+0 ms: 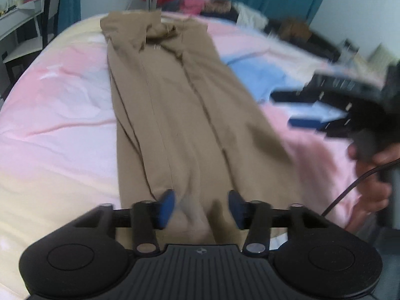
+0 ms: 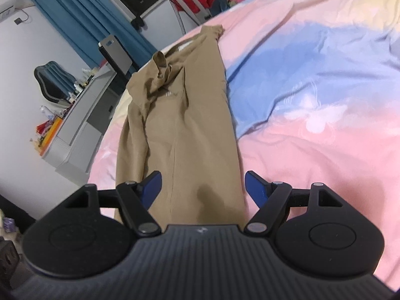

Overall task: Fold clothes
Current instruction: 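Smooth the long folded shirt strip flat with both open grippers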

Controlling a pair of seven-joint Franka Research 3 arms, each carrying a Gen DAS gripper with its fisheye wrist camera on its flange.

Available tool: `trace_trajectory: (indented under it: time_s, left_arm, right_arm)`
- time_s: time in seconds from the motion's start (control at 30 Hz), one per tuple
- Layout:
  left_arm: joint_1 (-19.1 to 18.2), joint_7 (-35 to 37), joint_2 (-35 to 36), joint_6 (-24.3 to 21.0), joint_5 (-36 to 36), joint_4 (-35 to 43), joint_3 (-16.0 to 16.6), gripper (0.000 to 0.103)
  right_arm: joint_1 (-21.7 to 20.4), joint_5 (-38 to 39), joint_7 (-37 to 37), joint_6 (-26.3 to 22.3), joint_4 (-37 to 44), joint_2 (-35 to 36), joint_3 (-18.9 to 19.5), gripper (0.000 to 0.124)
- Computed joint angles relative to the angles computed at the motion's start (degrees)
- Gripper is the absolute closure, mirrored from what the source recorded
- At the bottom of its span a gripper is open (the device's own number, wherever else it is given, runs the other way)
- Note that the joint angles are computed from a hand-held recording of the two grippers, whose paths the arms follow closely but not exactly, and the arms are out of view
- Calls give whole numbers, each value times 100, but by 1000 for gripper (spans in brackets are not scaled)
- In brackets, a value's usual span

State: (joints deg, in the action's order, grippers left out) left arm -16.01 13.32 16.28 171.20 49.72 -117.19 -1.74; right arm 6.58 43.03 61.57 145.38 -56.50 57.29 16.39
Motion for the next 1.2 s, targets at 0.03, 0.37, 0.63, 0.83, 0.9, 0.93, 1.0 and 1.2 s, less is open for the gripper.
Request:
trace_trajectory:
  time_s: [0.03,0.37,0.63,0.83,0.9,0.93,1.0,1.2]
  left_arm:
    - [-137,-398,-37,148,305,-32,204,44]
    - [85,-2123,-118,-43,730,-103,318,25]
    - [1201,-541,248,738,-1752,-369,-714,24]
    - [1233,340,340,578,-2243,-291,-934,25]
    - [1226,596,366,619,-2391,-295,-982,25]
    - [1200,693,366,622,-2456,-301,-977,25]
    - [1038,795,342,573,-2528,-306,-850,29]
    - [431,813,284,360,-2598,-286,-284,52]
  right_arm:
    - [-17,17,61,-19,-11,-3,-5,48]
    - [-66,47,250,-143,-954,-537,-168,48]
    - [163,-439,211,131,-1444,-762,-368,48]
    - [68,-369,251,-80,-1438,-742,-252,48]
    - [-14,-239,190,-225,-1435,-741,-164,48]
    - [-70,-144,146,-336,-1410,-725,-102,48]
    - [-167,39,-10,-602,-1350,-690,12,48]
    - [116,-171,-495,-525,-1528,-854,-217,49]
